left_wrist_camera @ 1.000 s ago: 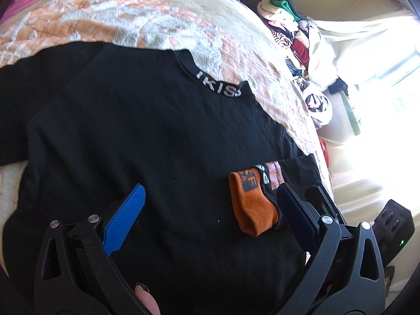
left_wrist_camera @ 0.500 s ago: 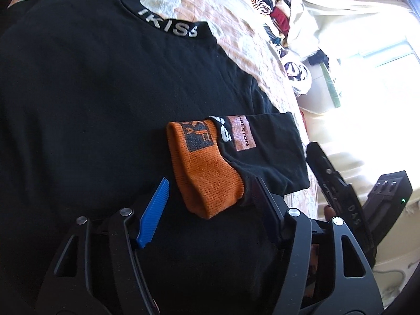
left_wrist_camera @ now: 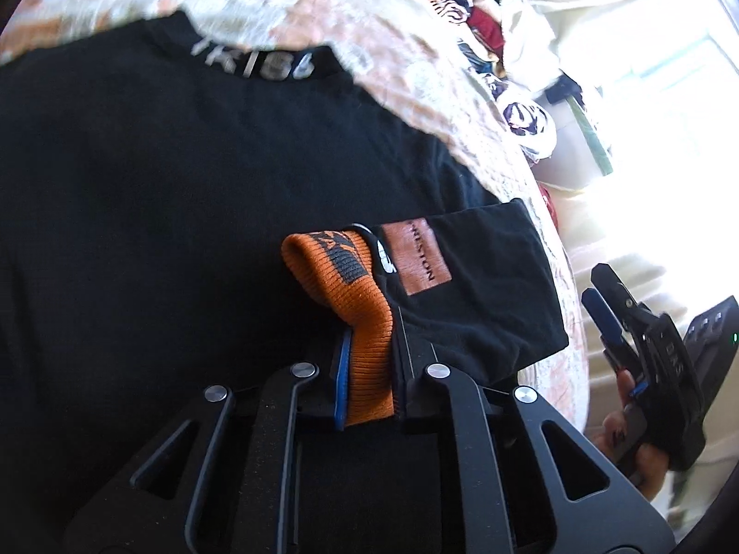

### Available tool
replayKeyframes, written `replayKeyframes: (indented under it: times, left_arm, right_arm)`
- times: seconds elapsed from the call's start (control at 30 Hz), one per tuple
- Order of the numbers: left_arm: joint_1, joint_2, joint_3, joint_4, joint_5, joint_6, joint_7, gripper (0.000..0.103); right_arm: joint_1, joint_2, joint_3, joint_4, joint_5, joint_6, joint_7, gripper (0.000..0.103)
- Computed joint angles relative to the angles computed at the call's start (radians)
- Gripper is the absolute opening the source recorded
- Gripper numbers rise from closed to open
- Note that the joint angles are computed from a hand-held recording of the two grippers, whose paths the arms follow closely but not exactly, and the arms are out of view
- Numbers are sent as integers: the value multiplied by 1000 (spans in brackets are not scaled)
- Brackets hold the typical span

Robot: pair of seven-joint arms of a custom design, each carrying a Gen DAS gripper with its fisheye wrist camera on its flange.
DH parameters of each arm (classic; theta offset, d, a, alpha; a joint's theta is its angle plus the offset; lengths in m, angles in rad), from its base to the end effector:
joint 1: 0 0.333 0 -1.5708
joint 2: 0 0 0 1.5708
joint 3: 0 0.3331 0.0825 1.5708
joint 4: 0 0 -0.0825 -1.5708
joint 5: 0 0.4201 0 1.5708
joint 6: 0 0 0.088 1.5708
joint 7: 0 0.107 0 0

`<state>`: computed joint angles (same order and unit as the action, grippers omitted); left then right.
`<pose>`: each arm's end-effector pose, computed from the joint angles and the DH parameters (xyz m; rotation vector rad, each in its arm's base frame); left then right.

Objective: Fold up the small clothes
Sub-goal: 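Lift the sleeve with the right gripper and fold it across the shirt body, then lower the cuff onto the shirt body and open the right gripper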

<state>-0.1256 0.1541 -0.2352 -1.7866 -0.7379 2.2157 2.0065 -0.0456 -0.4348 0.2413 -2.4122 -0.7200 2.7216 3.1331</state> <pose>0.6222 -0.2497 0.5068 1.4836 -2.2701 0.9566 0.4737 0.1296 0.5431 -0.8895 2.1605 -0.6890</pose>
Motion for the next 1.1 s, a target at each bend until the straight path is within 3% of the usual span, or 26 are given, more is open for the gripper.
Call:
replayKeyframes:
  times: [0.4, 1.1]
  left_arm:
    - [10, -61, 23, 22, 5, 135, 70, 5]
    - [73, -65, 64, 17, 26, 173, 21, 5]
  right_arm:
    - [-1, -1, 3, 0, 13, -29, -3, 54]
    - [84, 99, -18, 90, -25, -78, -82, 54]
